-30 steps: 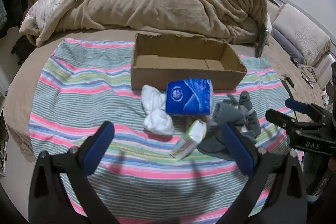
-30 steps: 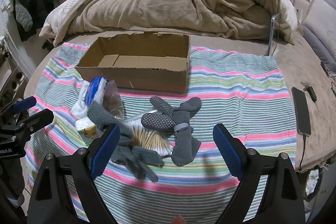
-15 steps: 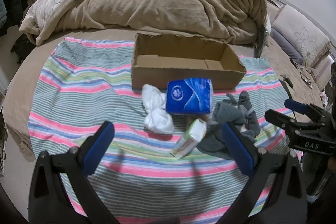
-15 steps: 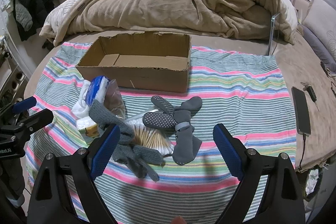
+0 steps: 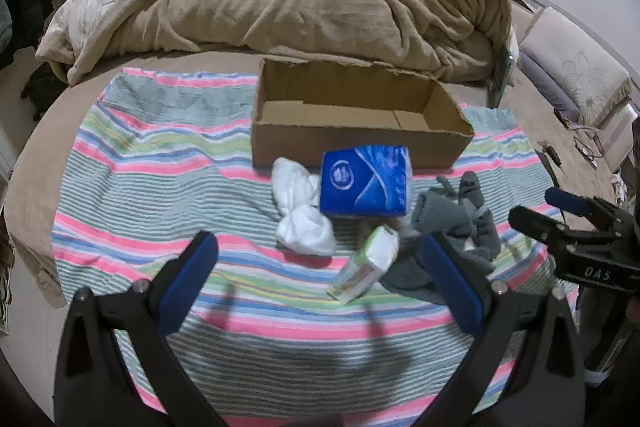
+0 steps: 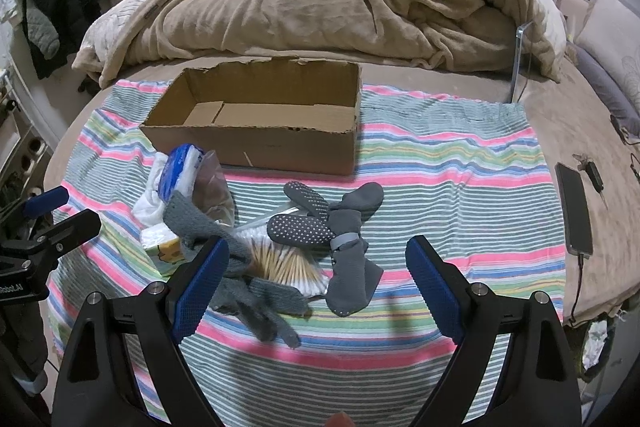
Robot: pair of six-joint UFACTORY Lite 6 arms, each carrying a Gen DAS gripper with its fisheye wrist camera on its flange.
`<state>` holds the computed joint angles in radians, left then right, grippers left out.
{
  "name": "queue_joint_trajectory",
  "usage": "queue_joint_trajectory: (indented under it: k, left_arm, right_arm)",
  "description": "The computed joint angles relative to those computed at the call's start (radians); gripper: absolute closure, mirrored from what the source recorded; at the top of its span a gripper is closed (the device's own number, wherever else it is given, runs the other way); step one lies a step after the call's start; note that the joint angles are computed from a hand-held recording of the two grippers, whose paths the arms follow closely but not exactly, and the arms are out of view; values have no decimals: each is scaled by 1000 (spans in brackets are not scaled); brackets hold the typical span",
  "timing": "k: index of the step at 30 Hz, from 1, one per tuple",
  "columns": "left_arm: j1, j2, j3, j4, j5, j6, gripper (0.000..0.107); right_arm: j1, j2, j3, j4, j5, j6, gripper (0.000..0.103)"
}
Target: Organize objects
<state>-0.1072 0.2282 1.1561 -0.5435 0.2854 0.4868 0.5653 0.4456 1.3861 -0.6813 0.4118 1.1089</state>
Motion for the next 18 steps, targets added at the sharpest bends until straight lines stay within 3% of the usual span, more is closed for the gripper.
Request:
queue_joint_trajectory:
  k: [13, 18]
  left_arm:
    - [42, 257, 188, -16, 26, 43, 6]
    - [53, 361, 277, 23, 43, 22, 18]
  right_arm:
    - [-104, 101, 42, 161, -59, -175, 10]
    - [-144, 157, 66, 228, -78, -251, 11]
